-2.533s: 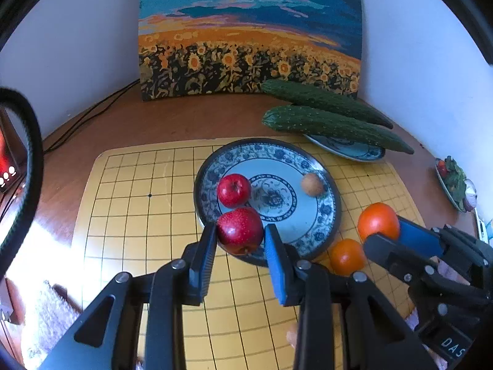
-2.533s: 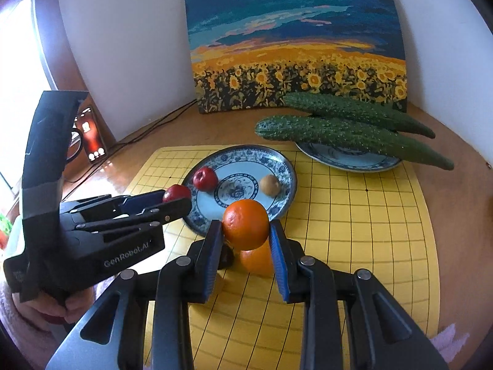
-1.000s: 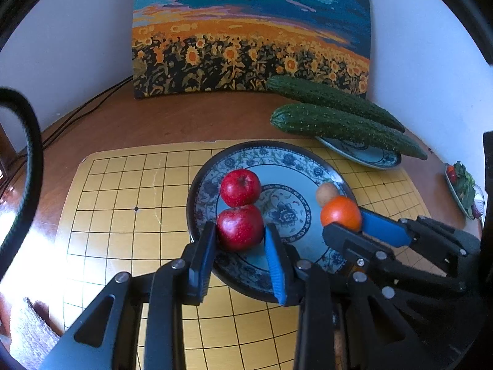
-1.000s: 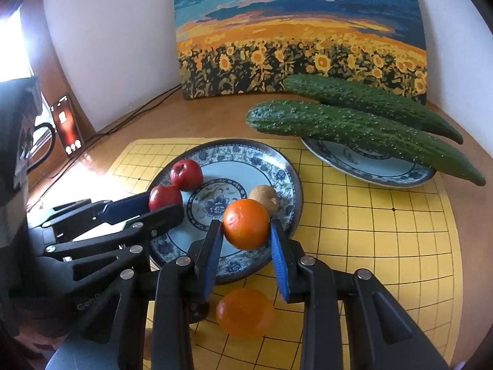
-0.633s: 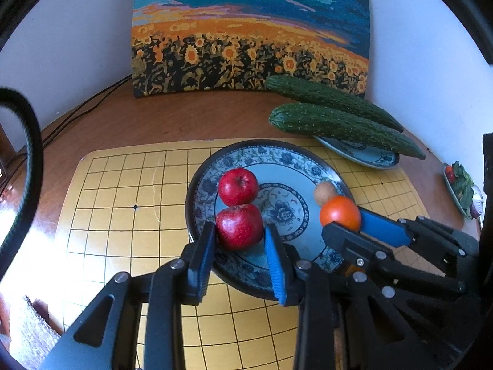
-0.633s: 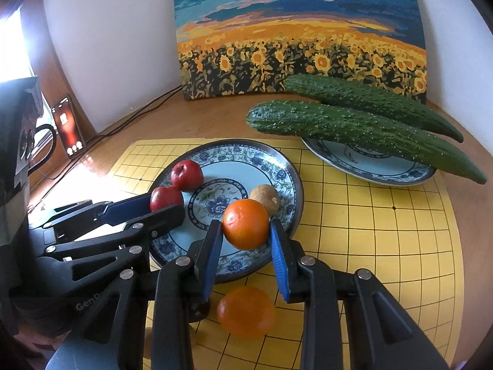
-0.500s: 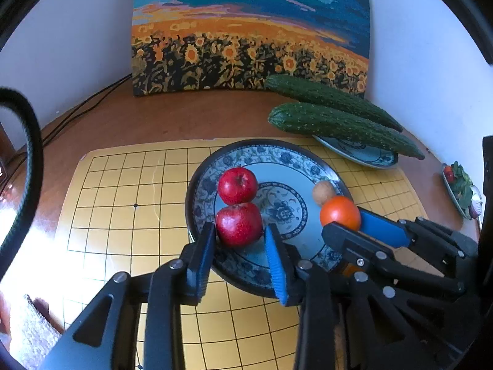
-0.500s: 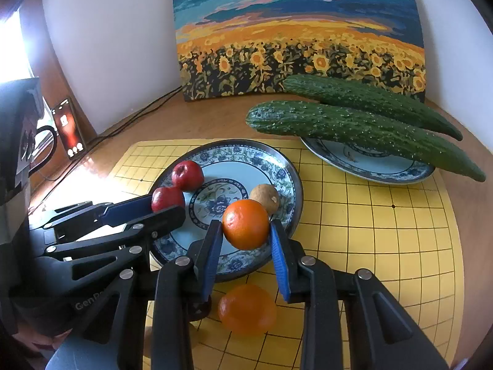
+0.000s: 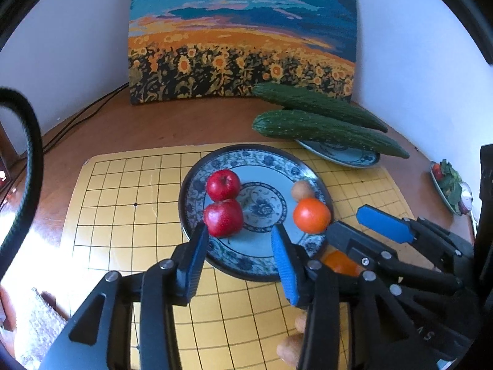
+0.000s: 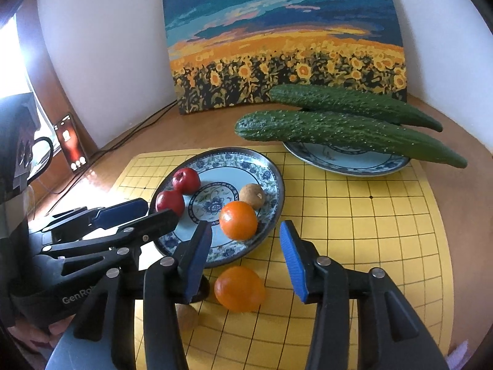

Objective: Organize fruits
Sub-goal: 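Withdraw both tools from the plate toward the dark plum and orange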

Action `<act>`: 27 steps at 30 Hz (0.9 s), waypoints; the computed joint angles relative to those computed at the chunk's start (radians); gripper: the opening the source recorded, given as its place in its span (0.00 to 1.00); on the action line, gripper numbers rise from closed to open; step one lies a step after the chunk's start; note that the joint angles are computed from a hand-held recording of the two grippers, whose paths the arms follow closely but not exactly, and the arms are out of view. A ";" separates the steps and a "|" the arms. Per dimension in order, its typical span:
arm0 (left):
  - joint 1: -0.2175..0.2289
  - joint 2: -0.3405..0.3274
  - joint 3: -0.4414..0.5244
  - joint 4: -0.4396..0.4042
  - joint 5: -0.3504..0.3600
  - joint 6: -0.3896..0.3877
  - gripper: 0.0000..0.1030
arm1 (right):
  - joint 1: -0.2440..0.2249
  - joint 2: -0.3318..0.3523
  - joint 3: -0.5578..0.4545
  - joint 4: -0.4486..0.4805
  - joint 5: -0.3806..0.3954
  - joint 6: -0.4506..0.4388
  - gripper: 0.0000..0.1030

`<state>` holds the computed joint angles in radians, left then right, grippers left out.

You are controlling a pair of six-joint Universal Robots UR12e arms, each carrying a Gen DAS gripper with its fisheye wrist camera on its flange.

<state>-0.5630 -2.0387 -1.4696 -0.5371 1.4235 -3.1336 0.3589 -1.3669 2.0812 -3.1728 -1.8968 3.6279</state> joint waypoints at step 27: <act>-0.006 0.080 -0.103 0.013 -0.035 -0.011 0.44 | 0.049 -0.053 0.084 -0.028 -0.053 0.059 0.46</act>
